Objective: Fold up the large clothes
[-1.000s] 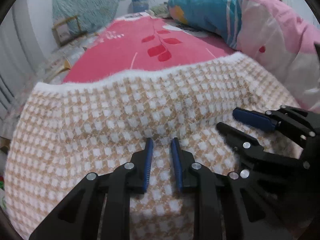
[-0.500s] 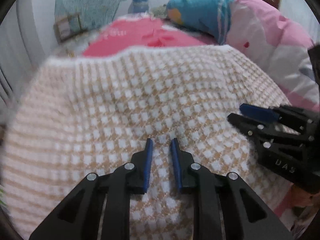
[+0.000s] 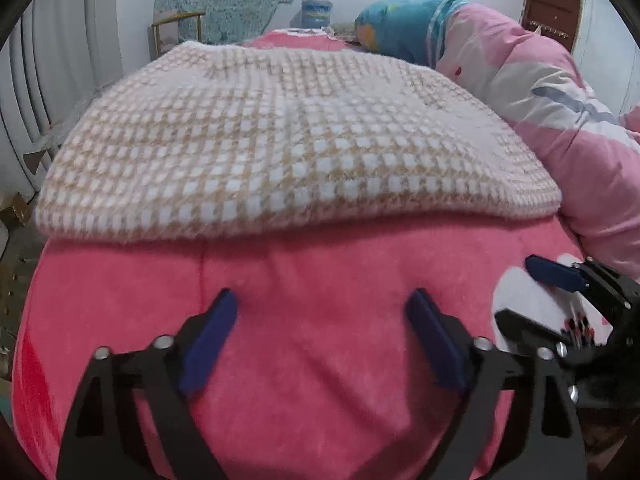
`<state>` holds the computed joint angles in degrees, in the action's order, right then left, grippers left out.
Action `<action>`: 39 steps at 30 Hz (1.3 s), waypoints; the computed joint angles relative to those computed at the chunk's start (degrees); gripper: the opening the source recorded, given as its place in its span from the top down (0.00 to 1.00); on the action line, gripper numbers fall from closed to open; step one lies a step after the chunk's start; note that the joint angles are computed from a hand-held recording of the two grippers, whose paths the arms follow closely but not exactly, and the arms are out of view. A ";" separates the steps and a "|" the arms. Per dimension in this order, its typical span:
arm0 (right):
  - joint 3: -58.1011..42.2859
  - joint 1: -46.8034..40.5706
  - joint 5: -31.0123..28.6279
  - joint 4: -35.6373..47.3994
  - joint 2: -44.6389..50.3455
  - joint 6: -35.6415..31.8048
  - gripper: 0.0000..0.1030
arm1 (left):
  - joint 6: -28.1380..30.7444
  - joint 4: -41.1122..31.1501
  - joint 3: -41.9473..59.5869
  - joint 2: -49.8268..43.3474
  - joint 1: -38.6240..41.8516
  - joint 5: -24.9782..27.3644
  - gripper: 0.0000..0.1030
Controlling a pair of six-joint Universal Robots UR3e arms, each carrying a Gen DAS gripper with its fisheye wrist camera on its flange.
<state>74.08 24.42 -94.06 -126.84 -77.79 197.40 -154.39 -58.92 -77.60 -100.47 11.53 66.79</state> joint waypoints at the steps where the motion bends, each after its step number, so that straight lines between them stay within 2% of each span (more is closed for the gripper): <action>1: -0.17 -0.74 0.99 0.15 0.06 0.29 0.21 | -0.81 -1.08 2.33 -1.59 -0.57 0.24 0.05; 4: -1.44 -2.77 2.79 -0.09 1.44 0.85 0.11 | -2.58 -0.73 5.49 -4.15 -1.62 2.66 0.04; 6: -5.27 -3.88 3.39 1.04 4.65 0.85 0.08 | -2.77 0.39 6.24 -5.30 -2.57 4.27 0.04; 9: -8.14 -3.58 2.42 2.83 6.90 0.60 0.08 | -3.08 2.39 5.46 -5.51 -3.23 5.31 0.04; 17: -7.59 -2.82 1.94 1.79 7.06 1.19 0.08 | -3.53 6.33 2.55 -4.99 -3.61 5.59 0.04; 20: -10.15 -2.17 0.67 3.79 8.41 1.20 0.08 | -3.20 5.89 2.13 -4.31 -3.35 5.53 0.04; 24: -8.41 -2.57 1.33 2.18 7.71 1.16 0.08 | -3.40 5.47 2.86 -4.79 -3.30 5.22 0.04; 29: -7.90 -0.06 -3.39 0.91 7.94 1.66 0.08 | -3.51 5.19 3.36 -5.03 -3.36 5.16 0.04; 33: -5.69 -1.69 -0.29 -0.57 6.67 1.91 0.08 | -3.45 5.50 2.87 -4.88 -3.21 4.92 0.04; 39: -6.31 -1.42 -0.74 -0.27 7.11 1.94 0.08 | -3.43 5.69 2.64 -4.83 -3.22 4.96 0.04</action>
